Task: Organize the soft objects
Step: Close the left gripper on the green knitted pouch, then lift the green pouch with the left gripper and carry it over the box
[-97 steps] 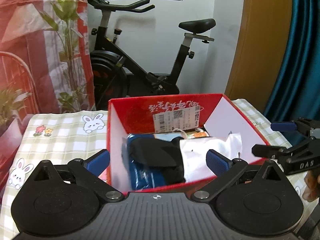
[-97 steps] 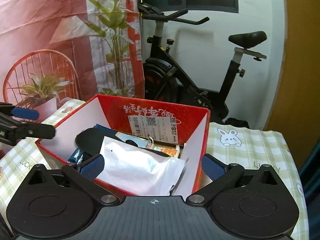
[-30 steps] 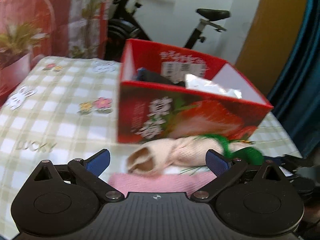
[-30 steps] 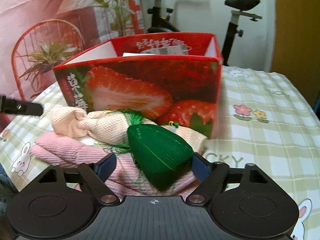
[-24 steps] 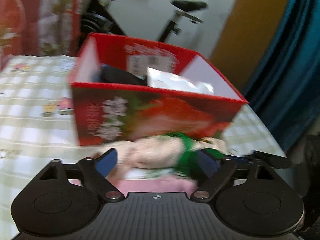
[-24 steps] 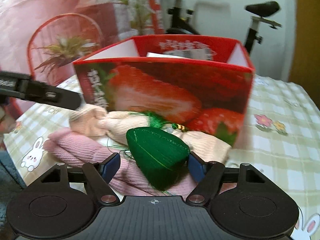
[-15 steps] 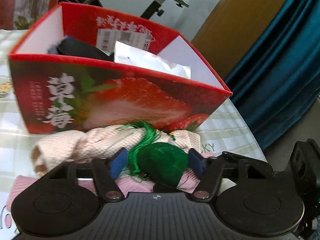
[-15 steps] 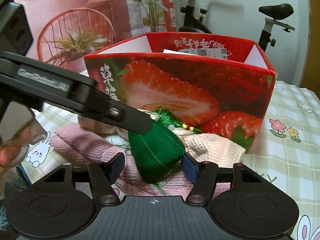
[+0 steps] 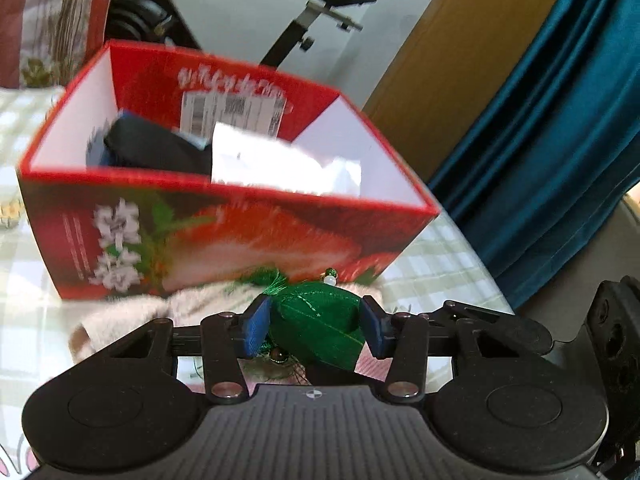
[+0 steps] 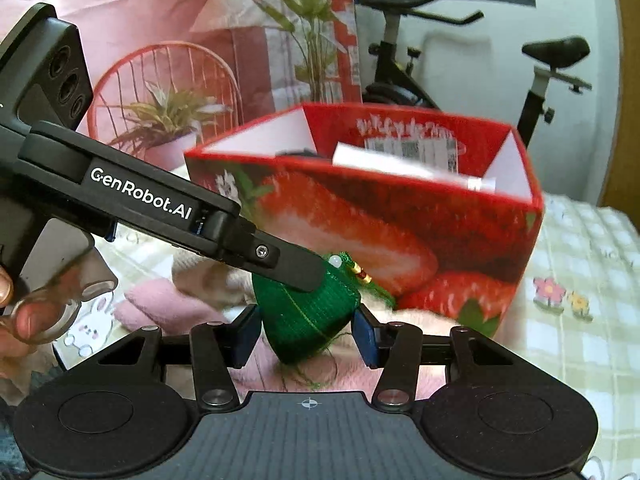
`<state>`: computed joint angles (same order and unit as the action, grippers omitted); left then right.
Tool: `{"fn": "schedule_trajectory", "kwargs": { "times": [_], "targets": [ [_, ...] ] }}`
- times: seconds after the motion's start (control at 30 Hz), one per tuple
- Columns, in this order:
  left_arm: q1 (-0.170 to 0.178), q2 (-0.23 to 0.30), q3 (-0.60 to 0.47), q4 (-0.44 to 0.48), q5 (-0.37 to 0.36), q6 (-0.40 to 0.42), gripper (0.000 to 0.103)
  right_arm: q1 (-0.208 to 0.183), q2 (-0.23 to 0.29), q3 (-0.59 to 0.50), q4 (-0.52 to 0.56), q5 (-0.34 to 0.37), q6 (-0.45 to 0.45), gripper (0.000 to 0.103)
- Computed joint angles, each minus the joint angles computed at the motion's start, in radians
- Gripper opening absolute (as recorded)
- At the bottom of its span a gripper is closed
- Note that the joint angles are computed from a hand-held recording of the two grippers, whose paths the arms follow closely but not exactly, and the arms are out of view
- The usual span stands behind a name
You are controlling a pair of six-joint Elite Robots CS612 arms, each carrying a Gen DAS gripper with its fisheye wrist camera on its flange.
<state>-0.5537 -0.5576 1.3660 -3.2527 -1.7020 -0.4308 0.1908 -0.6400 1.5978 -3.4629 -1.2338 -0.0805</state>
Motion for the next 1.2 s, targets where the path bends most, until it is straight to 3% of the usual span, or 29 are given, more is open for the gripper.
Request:
{"fn": "schedule_trajectory", "kwargs": {
  "times": [0.63, 0.93, 1.1, 1.2],
  "targets": [
    [-0.005, -0.070, 0.029, -0.195, 0.077, 0.030, 0.050, 0.001, -0.062, -0.047, -0.081, 0.008, -0.074, 0.047],
    [0.011, -0.047, -0.051, -0.196, 0.072, 0.046, 0.050, 0.000, -0.049, -0.124, -0.081, 0.003, -0.124, 0.047],
    [0.018, -0.026, -0.110, -0.174, 0.063, 0.087, 0.050, -0.008, -0.026, -0.181, -0.083, -0.002, -0.134, 0.047],
    [0.030, -0.002, -0.156, -0.170, 0.037, 0.073, 0.050, -0.010, -0.008, -0.221, -0.088, -0.013, -0.143, 0.047]
  ]
}}
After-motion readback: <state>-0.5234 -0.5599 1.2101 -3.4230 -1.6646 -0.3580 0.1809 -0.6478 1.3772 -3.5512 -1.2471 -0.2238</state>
